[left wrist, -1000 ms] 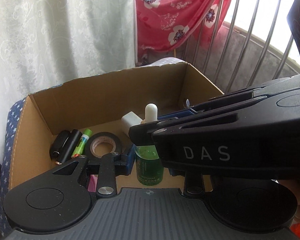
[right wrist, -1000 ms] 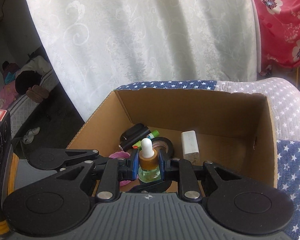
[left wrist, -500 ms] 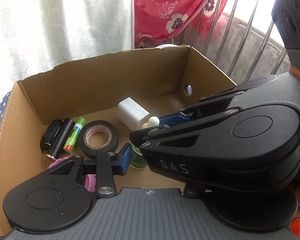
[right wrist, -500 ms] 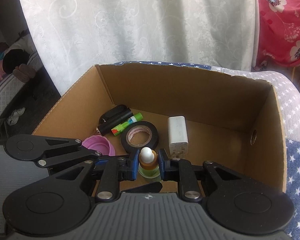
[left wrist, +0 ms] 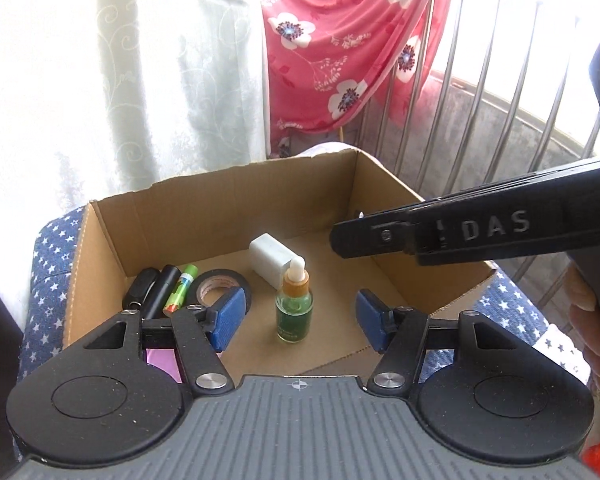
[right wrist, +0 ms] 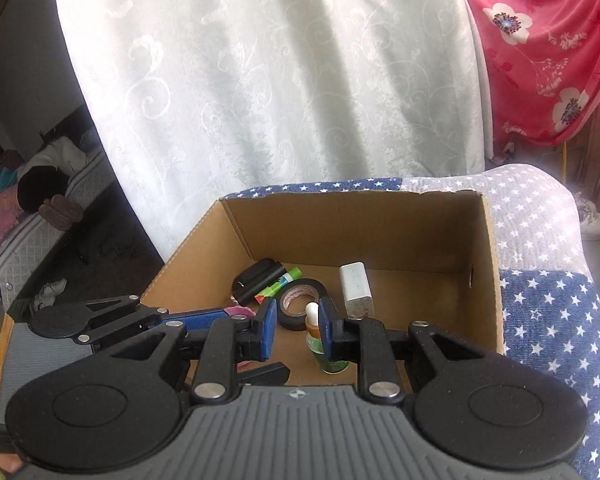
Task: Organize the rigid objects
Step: 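Lower the dropper bottle into the box and open the right gripper, then move the right gripper to the gold-lidded jar and close on it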
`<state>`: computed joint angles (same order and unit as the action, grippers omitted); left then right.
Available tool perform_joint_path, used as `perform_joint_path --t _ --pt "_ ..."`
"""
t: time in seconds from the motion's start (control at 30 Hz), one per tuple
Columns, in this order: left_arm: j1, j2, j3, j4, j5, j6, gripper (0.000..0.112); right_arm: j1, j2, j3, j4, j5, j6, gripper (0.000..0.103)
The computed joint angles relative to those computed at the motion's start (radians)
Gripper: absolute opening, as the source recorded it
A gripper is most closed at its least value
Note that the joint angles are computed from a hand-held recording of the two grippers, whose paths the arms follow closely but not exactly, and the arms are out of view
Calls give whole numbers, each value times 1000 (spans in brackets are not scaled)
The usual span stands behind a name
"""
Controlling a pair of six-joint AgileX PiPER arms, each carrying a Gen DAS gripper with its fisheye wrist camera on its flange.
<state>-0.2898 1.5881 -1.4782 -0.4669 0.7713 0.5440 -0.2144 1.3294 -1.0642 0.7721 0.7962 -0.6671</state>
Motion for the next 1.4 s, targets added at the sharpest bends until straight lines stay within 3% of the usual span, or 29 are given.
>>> perform_joint_path --t 0.17,0.23,0.43,0.57,0.63,0.77,0.87,0.97,1.1,1.23,1.33,1.4 --pt "122 -167 159 -171 13 208 63 -176 -218 154 175 131 -113 27" --pt "180 -221 219 -229 32 283 63 -260 -301 219 229 199 -156 37" --pt "294 -336 396 -319 64 452 63 -364 -461 376 277 296 -209 40" --pt "269 -388 550 -320 -36 531 63 -267 -492 490 297 209 -223 40" --pt "227 -387 605 -300 -99 522 62 -143 -480 537 293 92 -198 40" --pt "101 -372 703 -232 -328 446 61 83 -395 597 329 -171 -180 40" --pt "39 -337 729 -157 -434 371 61 145 -318 622 439 -264 -265 40" --pt "7 -300 732 -75 -489 282 58 135 -228 627 585 -257 -409 40" --pt "3 -261 727 -124 -516 315 55 130 -104 600 687 -242 -509 40" --pt "-5 -229 714 -148 -536 317 54 116 -1 570 755 -201 -578 38" --pt "-8 -214 700 -148 -537 300 53 78 53 558 787 -117 -607 33" --pt "0 -215 697 -186 -521 337 52 91 38 561 783 -137 -594 33"
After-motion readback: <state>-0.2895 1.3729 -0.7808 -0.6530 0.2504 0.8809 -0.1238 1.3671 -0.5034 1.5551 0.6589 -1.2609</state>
